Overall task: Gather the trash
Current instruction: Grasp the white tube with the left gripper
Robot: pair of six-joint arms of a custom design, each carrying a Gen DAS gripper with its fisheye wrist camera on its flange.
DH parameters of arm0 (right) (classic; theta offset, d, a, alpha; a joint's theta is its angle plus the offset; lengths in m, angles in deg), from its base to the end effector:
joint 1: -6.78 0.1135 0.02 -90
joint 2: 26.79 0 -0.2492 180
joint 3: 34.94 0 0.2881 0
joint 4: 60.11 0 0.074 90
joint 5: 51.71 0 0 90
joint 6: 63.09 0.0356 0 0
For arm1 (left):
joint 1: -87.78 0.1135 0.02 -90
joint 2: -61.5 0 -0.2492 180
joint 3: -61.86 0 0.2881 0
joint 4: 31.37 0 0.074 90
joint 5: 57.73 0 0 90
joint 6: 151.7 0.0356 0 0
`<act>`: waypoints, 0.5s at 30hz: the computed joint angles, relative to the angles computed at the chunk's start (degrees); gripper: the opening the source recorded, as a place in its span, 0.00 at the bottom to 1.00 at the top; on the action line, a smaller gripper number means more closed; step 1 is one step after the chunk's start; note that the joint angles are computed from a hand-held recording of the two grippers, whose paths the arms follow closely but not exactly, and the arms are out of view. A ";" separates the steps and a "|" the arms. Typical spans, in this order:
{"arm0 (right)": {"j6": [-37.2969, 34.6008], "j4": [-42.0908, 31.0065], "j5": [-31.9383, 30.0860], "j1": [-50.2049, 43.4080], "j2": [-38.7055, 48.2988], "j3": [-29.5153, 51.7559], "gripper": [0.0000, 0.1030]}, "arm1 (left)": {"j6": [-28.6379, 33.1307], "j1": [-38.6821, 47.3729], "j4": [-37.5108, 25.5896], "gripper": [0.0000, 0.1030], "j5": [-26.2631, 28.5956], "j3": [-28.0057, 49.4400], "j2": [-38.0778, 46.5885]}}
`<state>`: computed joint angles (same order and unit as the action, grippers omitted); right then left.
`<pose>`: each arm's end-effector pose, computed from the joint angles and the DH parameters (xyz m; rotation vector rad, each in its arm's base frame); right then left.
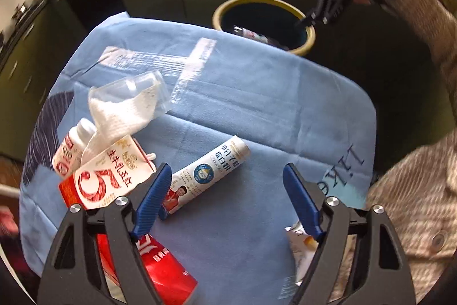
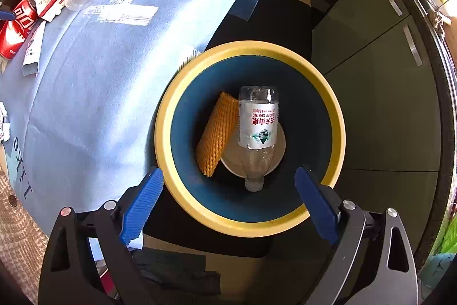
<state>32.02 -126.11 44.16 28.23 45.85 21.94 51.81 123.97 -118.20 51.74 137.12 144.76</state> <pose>0.2234 0.0839 0.1648 -0.4121 2.9480 -0.0993 0.2225 0.1481 0.2137 1.7492 2.2192 -0.2417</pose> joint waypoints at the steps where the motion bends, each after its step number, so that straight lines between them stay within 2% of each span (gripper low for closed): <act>1: 0.22 -0.04 -0.16 0.17 -0.07 -0.11 0.89 | 2.42 -0.59 2.14 0.72 -0.96 -1.80 -0.76; 5: 1.21 -0.25 -1.18 0.80 -0.95 -1.02 0.89 | 4.70 -3.94 10.03 0.64 -5.09 -5.77 -0.42; 10: 2.38 -1.45 -1.62 1.39 -3.09 -2.56 0.89 | 4.40 -6.76 15.81 0.56 -7.61 -7.12 2.08; 15: 3.36 -1.94 -2.61 1.30 -6.09 -4.41 0.89 | 1.73 -8.27 14.38 0.46 -8.81 -3.17 6.72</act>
<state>35.38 -128.05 41.55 29.53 39.76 17.53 53.53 115.70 -103.82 42.93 133.95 151.47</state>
